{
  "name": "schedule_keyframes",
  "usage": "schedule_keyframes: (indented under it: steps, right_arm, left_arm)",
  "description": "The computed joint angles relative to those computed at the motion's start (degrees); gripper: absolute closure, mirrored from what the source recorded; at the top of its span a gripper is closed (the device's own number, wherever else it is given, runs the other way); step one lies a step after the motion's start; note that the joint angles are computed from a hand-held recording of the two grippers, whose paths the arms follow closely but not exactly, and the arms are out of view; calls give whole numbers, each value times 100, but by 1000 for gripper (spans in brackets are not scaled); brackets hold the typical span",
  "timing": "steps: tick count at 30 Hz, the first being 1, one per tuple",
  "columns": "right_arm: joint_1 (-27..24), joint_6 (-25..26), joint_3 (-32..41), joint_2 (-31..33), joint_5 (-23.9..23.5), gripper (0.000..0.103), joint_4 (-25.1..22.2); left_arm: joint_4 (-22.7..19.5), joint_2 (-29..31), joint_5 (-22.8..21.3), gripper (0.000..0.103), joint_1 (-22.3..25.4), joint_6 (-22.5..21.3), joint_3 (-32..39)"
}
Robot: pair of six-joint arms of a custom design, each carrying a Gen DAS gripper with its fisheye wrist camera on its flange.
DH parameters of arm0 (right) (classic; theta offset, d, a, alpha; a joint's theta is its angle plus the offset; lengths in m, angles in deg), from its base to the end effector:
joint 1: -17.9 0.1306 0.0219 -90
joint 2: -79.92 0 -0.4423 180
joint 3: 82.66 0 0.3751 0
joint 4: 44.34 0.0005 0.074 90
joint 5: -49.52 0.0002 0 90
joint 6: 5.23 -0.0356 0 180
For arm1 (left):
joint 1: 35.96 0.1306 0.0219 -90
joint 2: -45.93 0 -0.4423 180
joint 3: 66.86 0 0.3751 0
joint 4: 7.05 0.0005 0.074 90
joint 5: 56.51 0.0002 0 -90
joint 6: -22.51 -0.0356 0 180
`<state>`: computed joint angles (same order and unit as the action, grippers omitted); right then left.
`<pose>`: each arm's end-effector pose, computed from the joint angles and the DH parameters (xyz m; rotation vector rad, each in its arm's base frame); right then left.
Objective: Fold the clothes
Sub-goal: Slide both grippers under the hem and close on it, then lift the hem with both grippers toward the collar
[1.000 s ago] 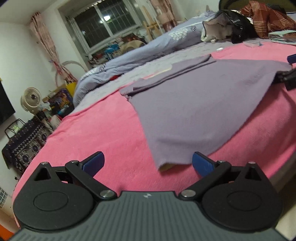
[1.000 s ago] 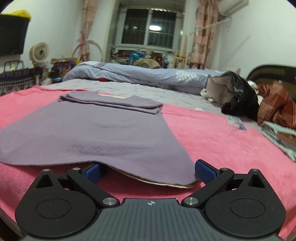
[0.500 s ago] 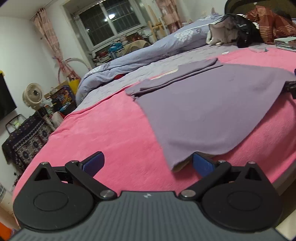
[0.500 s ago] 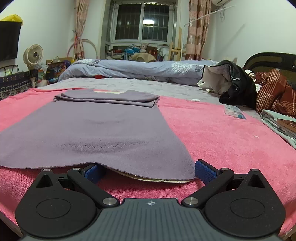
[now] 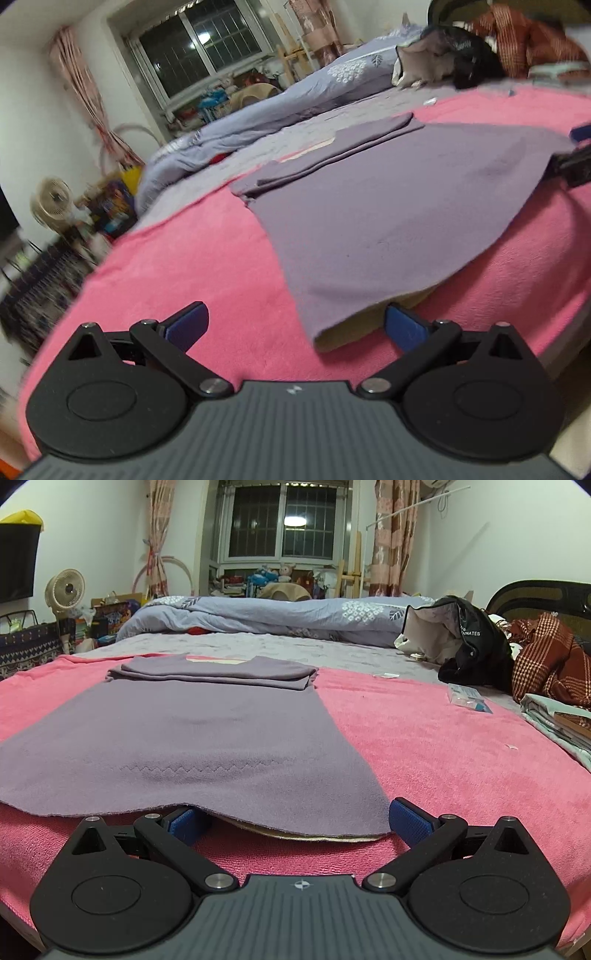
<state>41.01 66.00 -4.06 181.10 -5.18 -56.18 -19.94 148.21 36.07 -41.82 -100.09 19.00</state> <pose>0.5039 0.1921 0.3621 0.2632 2.0406 -0.2208 0.5680 -0.0604 0.4029 0.7145 1.9646 0.2372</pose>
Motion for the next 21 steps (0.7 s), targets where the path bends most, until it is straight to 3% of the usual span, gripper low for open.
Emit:
schedule_keyframes:
  steps: [3, 7, 10, 13, 15, 18, 21]
  right_arm:
    - [17, -6, -31, -16, 23, 0, 22]
    - [16, -34, -30, -23, 18, 0, 11]
    - [25, -25, -22, -20, 58, 0, 16]
    - [30, -42, -20, -19, 119, 0, 16]
    - [24, -61, -11, -14, 108, 0, 4]
    - [31, -48, 2, -7, 130, 0, -6]
    - [34, -47, 4, -9, 145, 0, -5]
  left_arm:
    - [190, 97, -520, 0, -95, 154, 43]
    - [-43, 227, -1080, 0, -44, 752, 303]
    - [-199, 258, -1016, 0, -22, 888, 380]
    - [231, 226, -1281, 0, -159, 531, 193]
    - [430, 179, -952, 0, -200, 420, 90]
    - [405, 216, -802, 0, -330, 254, 123]
    - [588, 328, -1408, 0, -414, 327, 151]
